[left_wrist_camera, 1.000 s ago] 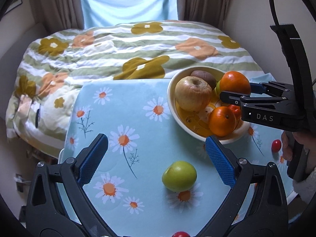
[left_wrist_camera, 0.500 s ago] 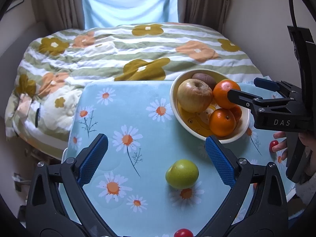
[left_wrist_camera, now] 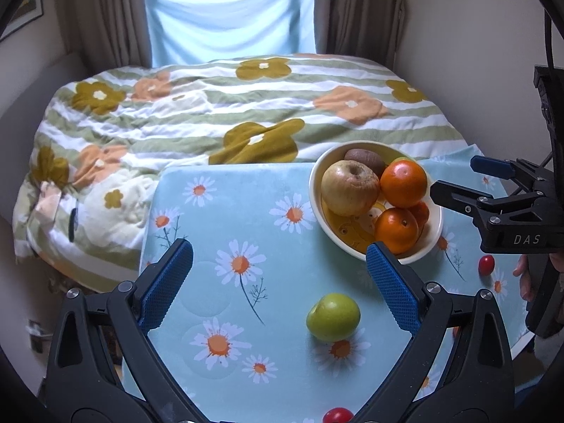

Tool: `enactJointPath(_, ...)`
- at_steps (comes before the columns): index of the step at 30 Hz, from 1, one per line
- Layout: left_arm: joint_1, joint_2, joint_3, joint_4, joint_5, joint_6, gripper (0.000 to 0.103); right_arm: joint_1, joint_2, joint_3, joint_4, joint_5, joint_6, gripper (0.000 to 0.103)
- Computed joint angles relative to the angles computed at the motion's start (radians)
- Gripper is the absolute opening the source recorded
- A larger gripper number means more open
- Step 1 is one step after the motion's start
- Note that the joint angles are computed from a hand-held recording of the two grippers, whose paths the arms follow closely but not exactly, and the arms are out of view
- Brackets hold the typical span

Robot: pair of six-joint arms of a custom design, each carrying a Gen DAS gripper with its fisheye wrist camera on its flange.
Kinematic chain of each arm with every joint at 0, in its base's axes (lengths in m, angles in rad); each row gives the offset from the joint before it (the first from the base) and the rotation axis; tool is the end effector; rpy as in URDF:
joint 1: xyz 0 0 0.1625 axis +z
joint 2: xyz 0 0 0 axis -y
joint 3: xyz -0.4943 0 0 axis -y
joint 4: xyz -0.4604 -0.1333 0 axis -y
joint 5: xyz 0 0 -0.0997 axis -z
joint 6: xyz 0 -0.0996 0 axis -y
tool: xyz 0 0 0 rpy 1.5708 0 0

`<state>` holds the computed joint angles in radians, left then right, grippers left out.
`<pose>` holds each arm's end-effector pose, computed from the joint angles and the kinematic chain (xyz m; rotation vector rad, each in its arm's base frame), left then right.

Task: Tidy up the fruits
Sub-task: 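Withdraw both tools from the bowl toward the remaining loose fruit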

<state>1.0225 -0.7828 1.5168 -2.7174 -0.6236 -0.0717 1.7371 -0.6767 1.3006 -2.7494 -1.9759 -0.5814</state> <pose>-0.2378 -0.8003 0.1894 0.2947 2.2288 -0.7950 0.2404 -0.8641 0.1778 0.7994 -2.4495 0.6077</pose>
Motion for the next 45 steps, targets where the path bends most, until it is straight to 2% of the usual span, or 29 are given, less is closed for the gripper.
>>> enactJointPath(6, -0.028, -0.016, 0.021, -0.026, 0.053, 0.019, 0.103, 0.01, -0.046, 0.037, 0.002, 0.004, 0.013, 0.102)
enactJointPath(11, -0.056, -0.037, 0.065, -0.061, 0.097, -0.022, 0.103, 0.019, -0.092, 0.086, -0.023, -0.008, -0.029, 0.102)
enactJointPath(17, -0.093, -0.061, 0.129, -0.034, 0.153, -0.161, 0.103, 0.011, -0.15, 0.128, 0.028, 0.022, -0.014, 0.102)
enactJointPath(24, -0.133, -0.09, 0.208, 0.087, 0.193, -0.386, 0.103, -0.007, -0.215, 0.195, 0.063, 0.033, -0.023, 0.102)
enactJointPath(31, -0.154, -0.104, 0.27, 0.206, 0.185, -0.601, 0.103, -0.033, -0.259, 0.271, 0.064, 0.025, -0.055, 0.102)
enactJointPath(35, -0.155, -0.098, 0.297, 0.244, 0.165, -0.682, 0.103, -0.059, -0.271, 0.308, 0.079, 0.032, -0.039, 0.103)
enactJointPath(43, -0.143, -0.069, 0.342, 0.224, 0.12, -0.711, 0.103, -0.088, -0.273, 0.372, 0.065, 0.001, -0.041, 0.102)
enactJointPath(45, -0.137, -0.06, 0.348, 0.209, 0.114, -0.708, 0.096, -0.099, -0.272, 0.381, 0.064, 0.009, -0.031, 0.102)
